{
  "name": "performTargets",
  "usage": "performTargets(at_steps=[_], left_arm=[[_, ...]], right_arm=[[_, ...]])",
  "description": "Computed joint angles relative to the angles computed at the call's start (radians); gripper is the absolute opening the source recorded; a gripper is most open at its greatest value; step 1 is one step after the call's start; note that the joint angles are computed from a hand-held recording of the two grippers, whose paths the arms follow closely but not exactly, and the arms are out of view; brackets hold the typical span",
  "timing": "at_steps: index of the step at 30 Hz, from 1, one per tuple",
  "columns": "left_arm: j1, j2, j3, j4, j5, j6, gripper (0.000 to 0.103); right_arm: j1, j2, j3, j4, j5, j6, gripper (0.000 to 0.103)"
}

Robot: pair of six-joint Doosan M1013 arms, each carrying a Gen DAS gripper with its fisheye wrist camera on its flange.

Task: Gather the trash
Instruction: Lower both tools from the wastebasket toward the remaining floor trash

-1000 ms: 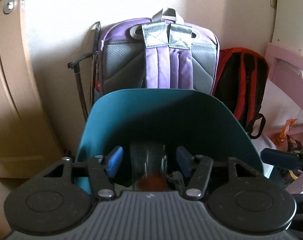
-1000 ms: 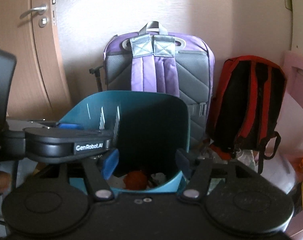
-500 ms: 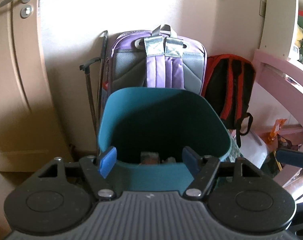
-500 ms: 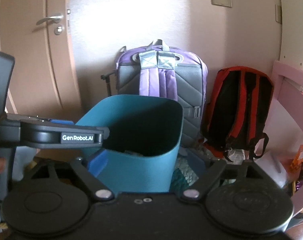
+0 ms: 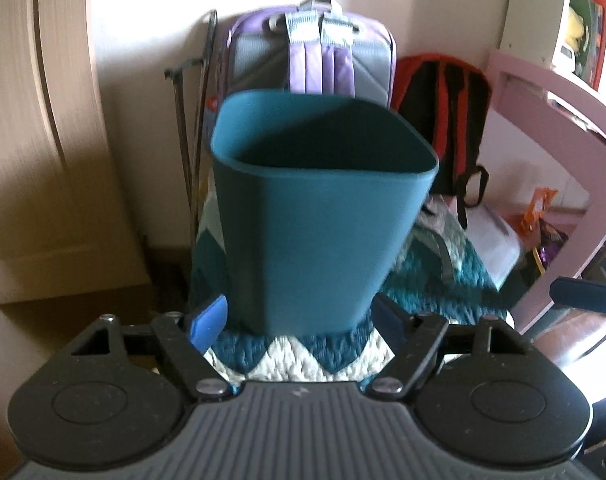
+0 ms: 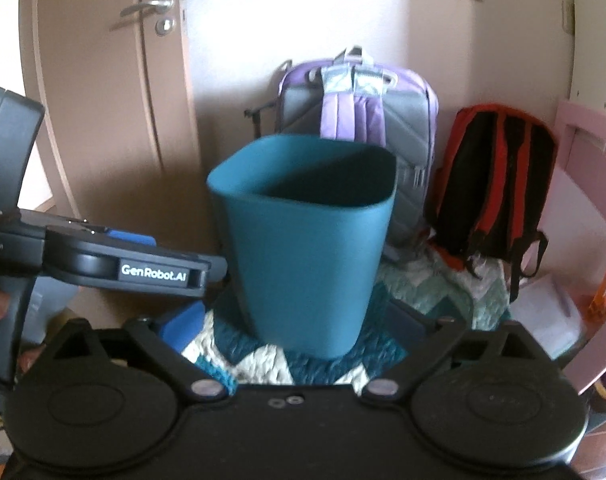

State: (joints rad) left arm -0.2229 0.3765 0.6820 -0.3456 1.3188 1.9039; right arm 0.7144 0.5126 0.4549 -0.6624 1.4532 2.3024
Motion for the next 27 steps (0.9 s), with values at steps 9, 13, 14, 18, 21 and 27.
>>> performTargets(at_steps=[9, 13, 14, 18, 21, 27], left_arm=[[0.020, -0.044, 0.165, -0.039, -0.036, 0.021, 0.089], [0.013, -0.033, 0.214, -0.023, -0.014, 0.014, 0.092], [0.010, -0.025, 0.221, -0.014, -0.002, 0.010, 0.092], [0.002, 0.005, 0.261, 0.032, 0.030, -0.021, 0.092], [-0.001, 0.025, 0.297, 0.068, 0.042, -0.053, 0.092], [-0.018, 0.071, 0.361, 0.188, 0.052, -0.135, 0.092]], right_arm=[[-0.001, -0.076, 0.218, 0.066, -0.057, 0.101, 0.101], [-0.021, -0.103, 0.323, 0.138, -0.094, 0.159, 0.102], [-0.025, -0.110, 0.349, 0.155, -0.105, 0.172, 0.102], [-0.046, -0.125, 0.449, 0.228, -0.152, 0.193, 0.102], [-0.065, -0.133, 0.522, 0.285, -0.192, 0.191, 0.101], [-0.106, -0.124, 0.635, 0.374, -0.232, 0.140, 0.101]])
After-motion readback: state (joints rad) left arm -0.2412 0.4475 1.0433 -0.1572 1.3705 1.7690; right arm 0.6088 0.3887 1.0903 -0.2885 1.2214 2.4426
